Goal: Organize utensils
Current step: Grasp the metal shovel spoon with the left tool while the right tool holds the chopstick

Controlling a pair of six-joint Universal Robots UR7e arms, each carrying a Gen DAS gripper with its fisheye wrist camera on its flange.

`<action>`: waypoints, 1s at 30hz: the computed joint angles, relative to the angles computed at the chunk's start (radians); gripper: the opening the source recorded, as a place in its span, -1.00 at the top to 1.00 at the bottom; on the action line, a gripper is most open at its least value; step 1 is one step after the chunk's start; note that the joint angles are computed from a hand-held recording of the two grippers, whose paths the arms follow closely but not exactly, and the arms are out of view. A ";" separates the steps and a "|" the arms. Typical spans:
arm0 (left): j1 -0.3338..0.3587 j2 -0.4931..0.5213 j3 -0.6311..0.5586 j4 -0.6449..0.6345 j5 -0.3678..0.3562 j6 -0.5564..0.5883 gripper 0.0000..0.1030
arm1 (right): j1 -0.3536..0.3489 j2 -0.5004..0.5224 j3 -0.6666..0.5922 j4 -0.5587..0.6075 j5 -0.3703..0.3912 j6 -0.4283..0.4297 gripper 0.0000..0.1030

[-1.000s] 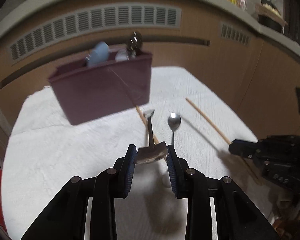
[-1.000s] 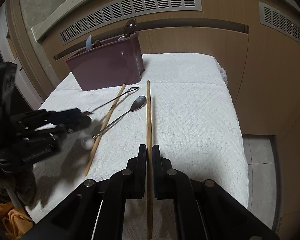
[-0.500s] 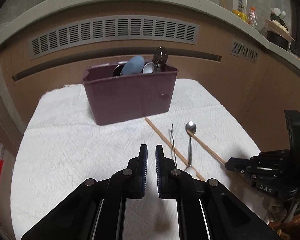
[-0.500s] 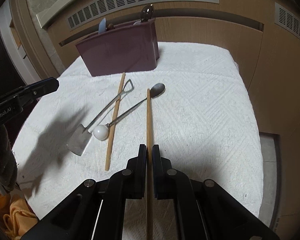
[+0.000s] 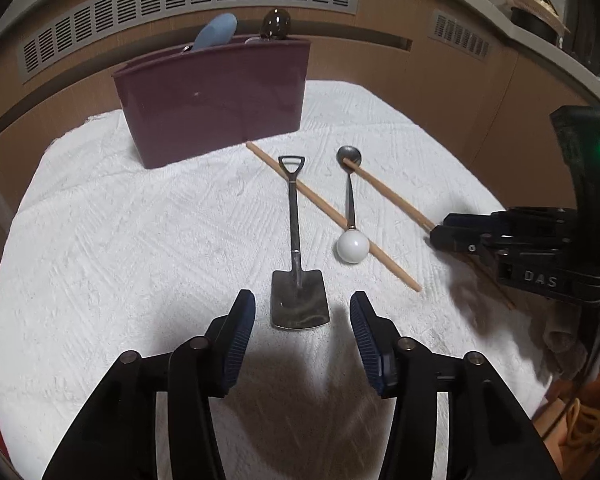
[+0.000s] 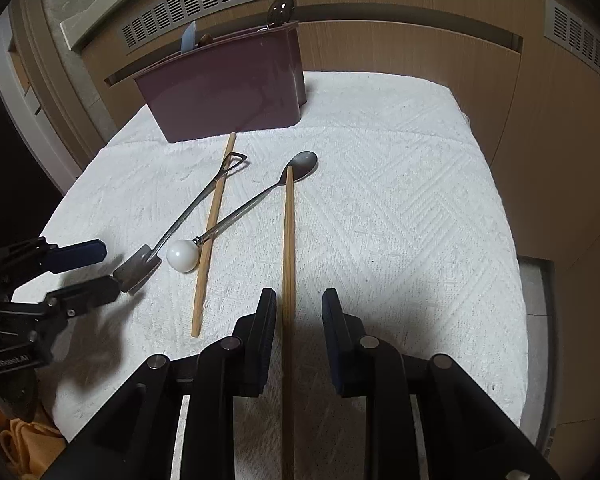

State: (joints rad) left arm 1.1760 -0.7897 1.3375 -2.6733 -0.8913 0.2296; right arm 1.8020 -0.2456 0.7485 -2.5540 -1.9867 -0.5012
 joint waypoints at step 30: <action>-0.004 -0.035 -0.002 -0.143 0.025 0.027 0.29 | -0.004 -0.014 0.049 -0.060 0.026 -0.029 -0.28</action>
